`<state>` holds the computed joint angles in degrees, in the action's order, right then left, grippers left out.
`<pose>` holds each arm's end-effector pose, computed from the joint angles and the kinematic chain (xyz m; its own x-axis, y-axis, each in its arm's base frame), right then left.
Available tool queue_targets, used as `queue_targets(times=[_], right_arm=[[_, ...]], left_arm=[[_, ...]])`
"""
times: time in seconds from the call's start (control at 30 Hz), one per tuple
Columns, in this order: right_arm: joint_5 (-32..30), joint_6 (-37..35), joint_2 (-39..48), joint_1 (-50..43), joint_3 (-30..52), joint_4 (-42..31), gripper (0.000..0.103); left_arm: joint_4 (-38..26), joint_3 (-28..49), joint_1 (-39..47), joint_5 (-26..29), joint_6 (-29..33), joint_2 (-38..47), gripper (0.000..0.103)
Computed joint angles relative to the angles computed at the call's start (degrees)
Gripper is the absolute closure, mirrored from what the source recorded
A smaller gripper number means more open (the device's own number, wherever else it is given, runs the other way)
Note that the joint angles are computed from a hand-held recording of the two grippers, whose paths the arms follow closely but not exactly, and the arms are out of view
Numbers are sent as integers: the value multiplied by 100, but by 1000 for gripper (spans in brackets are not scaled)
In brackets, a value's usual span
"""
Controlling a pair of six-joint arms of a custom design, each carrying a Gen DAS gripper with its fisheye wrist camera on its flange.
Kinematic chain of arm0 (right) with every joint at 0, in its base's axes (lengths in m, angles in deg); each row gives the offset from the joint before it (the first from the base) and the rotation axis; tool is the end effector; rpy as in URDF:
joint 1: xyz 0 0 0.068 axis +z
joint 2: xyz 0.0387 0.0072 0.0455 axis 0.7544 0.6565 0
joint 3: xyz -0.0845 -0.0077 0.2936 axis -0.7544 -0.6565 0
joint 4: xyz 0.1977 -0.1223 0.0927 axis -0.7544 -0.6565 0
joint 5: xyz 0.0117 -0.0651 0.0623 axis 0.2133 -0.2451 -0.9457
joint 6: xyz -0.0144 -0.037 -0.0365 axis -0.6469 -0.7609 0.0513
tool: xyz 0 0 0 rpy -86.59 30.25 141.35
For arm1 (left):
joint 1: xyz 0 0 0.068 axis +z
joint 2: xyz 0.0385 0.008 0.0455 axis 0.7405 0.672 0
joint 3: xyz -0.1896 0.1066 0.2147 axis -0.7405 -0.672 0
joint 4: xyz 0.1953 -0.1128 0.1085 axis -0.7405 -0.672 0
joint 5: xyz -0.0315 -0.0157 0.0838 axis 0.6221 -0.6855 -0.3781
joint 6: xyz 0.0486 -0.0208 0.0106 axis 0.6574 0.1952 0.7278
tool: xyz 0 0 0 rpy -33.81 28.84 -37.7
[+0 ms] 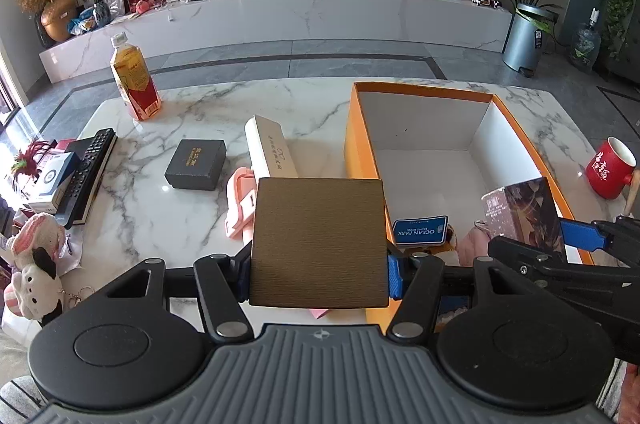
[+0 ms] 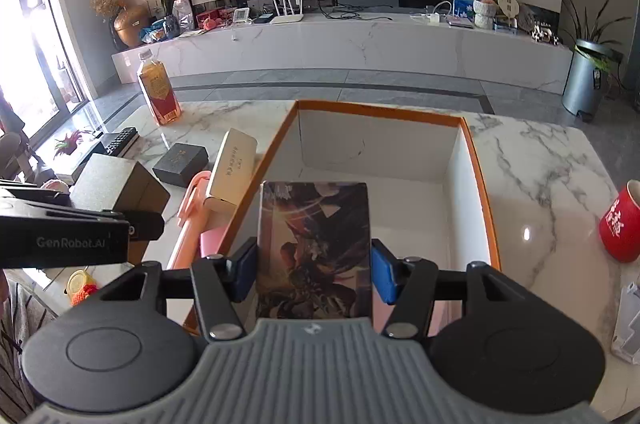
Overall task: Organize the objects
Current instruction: 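Lower the trading-card box into the orange box with the right tool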
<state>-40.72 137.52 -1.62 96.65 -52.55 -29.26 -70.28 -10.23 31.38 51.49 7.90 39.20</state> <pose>0.1668 0.1491 0.2030 -0.6083 0.3051 -0.7327 0.3235 0.9383 0.1221 0.2710 -0.0882 0.2322 -0.5787 0.5029 -0.6421 0.6359 0.7712 0.0308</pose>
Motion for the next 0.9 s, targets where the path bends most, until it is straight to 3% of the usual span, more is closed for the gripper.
queue_targets(times=[0.17,0.53,0.9], right_arm=[[-183,126,-81,-154,-287,276,44],[-983,-577,197,-1129,-403,1290,44],[-2243,-642,991,-1999,-318,2456,44]], left_arm=[[72,-67,-350,-256,-115,-6,35],[131,-18,-683,-518,-240,169,35],[18,145,-464,-473,-211,329,35]])
